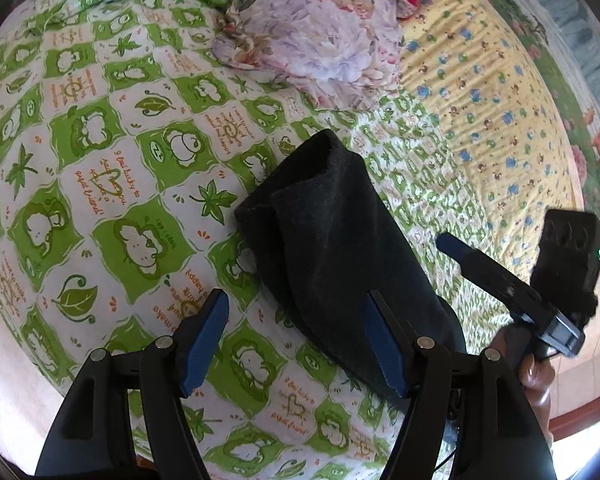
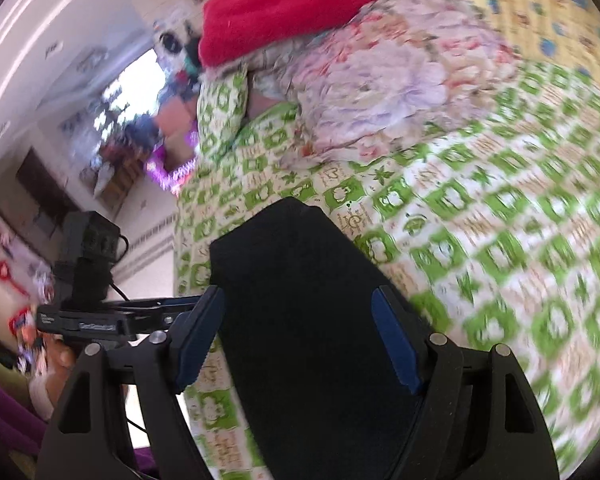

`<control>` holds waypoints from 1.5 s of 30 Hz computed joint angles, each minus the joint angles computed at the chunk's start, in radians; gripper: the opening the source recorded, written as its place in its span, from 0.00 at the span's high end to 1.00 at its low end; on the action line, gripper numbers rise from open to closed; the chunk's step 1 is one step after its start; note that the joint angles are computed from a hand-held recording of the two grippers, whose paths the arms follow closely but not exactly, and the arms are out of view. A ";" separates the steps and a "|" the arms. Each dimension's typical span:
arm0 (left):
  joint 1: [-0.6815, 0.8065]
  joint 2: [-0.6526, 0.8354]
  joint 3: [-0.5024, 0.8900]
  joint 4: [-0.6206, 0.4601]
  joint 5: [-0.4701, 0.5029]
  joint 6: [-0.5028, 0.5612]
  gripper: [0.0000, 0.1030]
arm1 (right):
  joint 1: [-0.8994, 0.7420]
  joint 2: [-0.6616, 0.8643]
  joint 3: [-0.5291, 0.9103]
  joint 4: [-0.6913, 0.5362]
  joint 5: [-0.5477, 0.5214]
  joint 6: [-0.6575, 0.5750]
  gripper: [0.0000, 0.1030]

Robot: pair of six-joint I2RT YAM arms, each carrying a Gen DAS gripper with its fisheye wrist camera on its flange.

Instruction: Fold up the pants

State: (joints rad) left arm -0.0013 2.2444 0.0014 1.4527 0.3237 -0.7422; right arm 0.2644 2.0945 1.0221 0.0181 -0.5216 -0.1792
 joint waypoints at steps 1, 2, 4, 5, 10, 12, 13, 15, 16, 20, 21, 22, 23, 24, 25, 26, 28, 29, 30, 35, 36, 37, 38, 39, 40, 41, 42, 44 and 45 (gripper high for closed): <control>0.002 0.002 0.010 -0.010 0.002 -0.007 0.32 | 0.006 0.034 0.057 -0.051 0.006 -0.019 0.26; 0.003 0.005 0.017 -0.016 0.002 -0.013 0.32 | 0.008 0.068 0.113 -0.101 0.007 -0.038 0.26; 0.010 0.011 0.032 -0.028 0.006 -0.027 0.31 | 0.010 0.142 0.234 -0.191 0.003 -0.070 0.26; 0.013 0.013 0.036 -0.029 0.009 -0.031 0.30 | 0.009 0.179 0.295 -0.234 -0.008 -0.085 0.26; -0.003 0.006 0.058 -0.052 -0.018 -0.061 0.28 | 0.016 0.336 0.533 -0.386 -0.020 -0.135 0.26; -0.010 -0.001 0.064 -0.064 -0.028 -0.066 0.28 | 0.030 0.382 0.610 -0.439 0.008 -0.147 0.26; -0.011 -0.001 0.067 -0.065 -0.031 -0.067 0.28 | 0.035 0.413 0.666 -0.494 0.005 -0.159 0.26; -0.012 0.006 0.072 -0.062 -0.034 -0.067 0.28 | 0.045 0.462 0.747 -0.564 -0.004 -0.195 0.26; -0.013 0.008 0.075 -0.062 -0.036 -0.067 0.28 | 0.053 0.466 0.754 -0.560 0.014 -0.206 0.28; -0.019 0.007 0.089 -0.076 -0.054 -0.054 0.33 | 0.064 0.531 0.870 -0.670 0.016 -0.256 0.41; -0.021 0.004 0.094 -0.084 -0.061 -0.051 0.37 | 0.067 0.542 0.888 -0.684 0.017 -0.264 0.44; -0.024 -0.003 0.103 -0.105 -0.073 -0.049 0.39 | 0.068 0.551 0.904 -0.696 0.014 -0.271 0.44; -0.019 -0.007 0.112 -0.121 -0.073 -0.045 0.42 | 0.069 0.560 0.921 -0.709 0.013 -0.273 0.45; -0.014 0.000 0.120 -0.121 -0.072 -0.044 0.47 | 0.070 0.570 0.939 -0.727 0.011 -0.275 0.50; -0.015 0.003 0.128 -0.126 -0.080 -0.042 0.51 | 0.073 0.587 0.970 -0.749 0.004 -0.274 0.53; -0.018 -0.001 0.136 -0.141 -0.090 -0.038 0.58 | 0.073 0.598 0.987 -0.768 -0.006 -0.276 0.59; -0.023 -0.001 0.150 -0.157 -0.100 -0.032 0.63 | 0.078 0.604 0.991 -0.773 -0.020 -0.266 0.61; -0.025 0.000 0.153 -0.155 -0.090 -0.028 0.72 | 0.080 0.591 0.966 -0.751 -0.016 -0.260 0.62; -0.034 -0.013 0.154 -0.171 -0.092 -0.028 0.74 | 0.080 0.576 0.937 -0.726 -0.018 -0.249 0.65; -0.058 -0.097 0.121 -0.190 -0.113 -0.038 0.78 | 0.051 0.475 0.766 -0.608 -0.080 -0.187 0.69; -0.063 -0.133 0.112 -0.207 -0.115 -0.040 0.78 | 0.041 0.443 0.717 -0.572 -0.099 -0.173 0.70; -0.071 -0.179 0.101 -0.228 -0.119 -0.040 0.79 | 0.036 0.421 0.683 -0.544 -0.112 -0.164 0.70; -0.084 -0.234 0.090 -0.257 -0.126 -0.041 0.79 | 0.024 0.387 0.635 -0.509 -0.130 -0.157 0.71; -0.100 -0.293 0.082 -0.294 -0.137 -0.039 0.79 | 0.013 0.350 0.584 -0.472 -0.150 -0.143 0.71; -0.117 -0.356 0.079 -0.343 -0.148 -0.037 0.79 | 0.001 0.311 0.535 -0.438 -0.166 -0.131 0.71; -0.135 -0.408 0.076 -0.381 -0.161 -0.036 0.79 | -0.013 0.279 0.495 -0.416 -0.178 -0.128 0.72; -0.159 -0.469 0.074 -0.427 -0.178 -0.038 0.79 | -0.025 0.239 0.446 -0.384 -0.191 -0.120 0.72; -0.212 -0.587 0.076 -0.520 -0.218 -0.044 0.79 | -0.045 0.172 0.369 -0.338 -0.212 -0.106 0.72; -0.242 -0.639 0.082 -0.567 -0.240 -0.046 0.79 | -0.059 0.136 0.331 -0.317 -0.223 -0.101 0.73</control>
State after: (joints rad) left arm -0.2428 1.6053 0.0831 0.8861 0.0839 -0.7884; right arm 0.2057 2.2309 1.3526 -0.2992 -0.7444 -0.2802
